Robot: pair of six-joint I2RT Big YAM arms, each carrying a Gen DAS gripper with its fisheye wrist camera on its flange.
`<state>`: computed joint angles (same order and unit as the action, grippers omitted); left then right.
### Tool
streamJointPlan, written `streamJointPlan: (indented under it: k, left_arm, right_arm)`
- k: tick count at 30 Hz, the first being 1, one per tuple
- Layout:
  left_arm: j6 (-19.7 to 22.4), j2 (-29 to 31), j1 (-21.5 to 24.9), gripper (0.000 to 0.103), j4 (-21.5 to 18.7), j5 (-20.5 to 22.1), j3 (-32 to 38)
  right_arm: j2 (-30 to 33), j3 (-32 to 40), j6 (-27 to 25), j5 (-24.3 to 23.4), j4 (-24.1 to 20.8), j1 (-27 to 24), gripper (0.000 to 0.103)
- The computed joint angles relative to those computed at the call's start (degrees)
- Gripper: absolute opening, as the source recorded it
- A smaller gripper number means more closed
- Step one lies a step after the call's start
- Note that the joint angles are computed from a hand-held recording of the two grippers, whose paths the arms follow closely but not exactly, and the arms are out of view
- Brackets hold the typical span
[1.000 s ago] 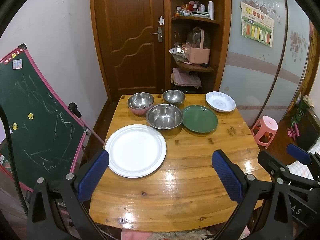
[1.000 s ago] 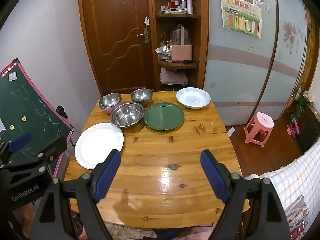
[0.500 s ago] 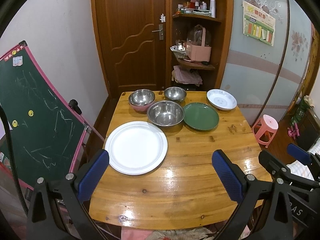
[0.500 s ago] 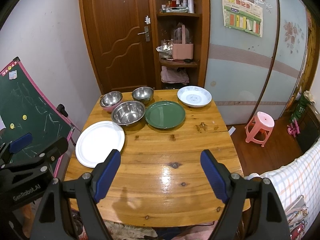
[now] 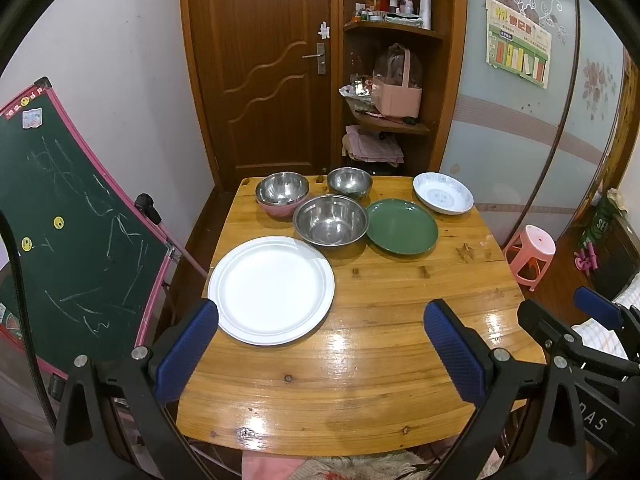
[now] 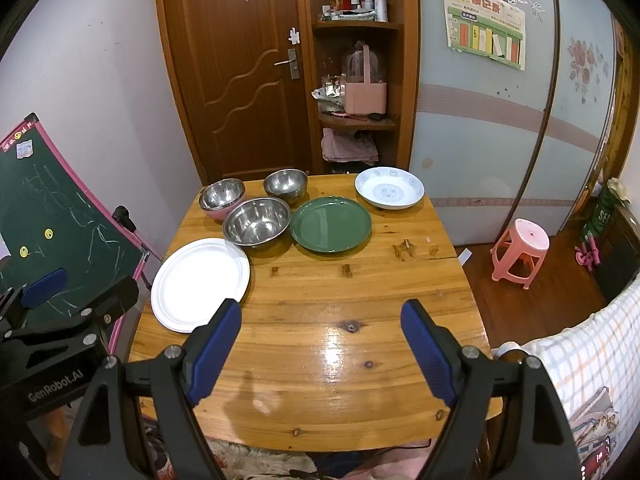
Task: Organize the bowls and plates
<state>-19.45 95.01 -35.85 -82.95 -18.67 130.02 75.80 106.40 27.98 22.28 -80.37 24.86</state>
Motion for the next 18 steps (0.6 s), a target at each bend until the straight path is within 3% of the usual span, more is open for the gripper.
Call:
streamJointPlan:
  k: [18]
  left_arm:
    - [-0.16, 0.42, -0.18, 0.102, -0.43, 0.26, 0.43]
  right_arm:
    - [1.35, 0.85, 0.63, -0.7, -0.6, -0.14, 0.083]
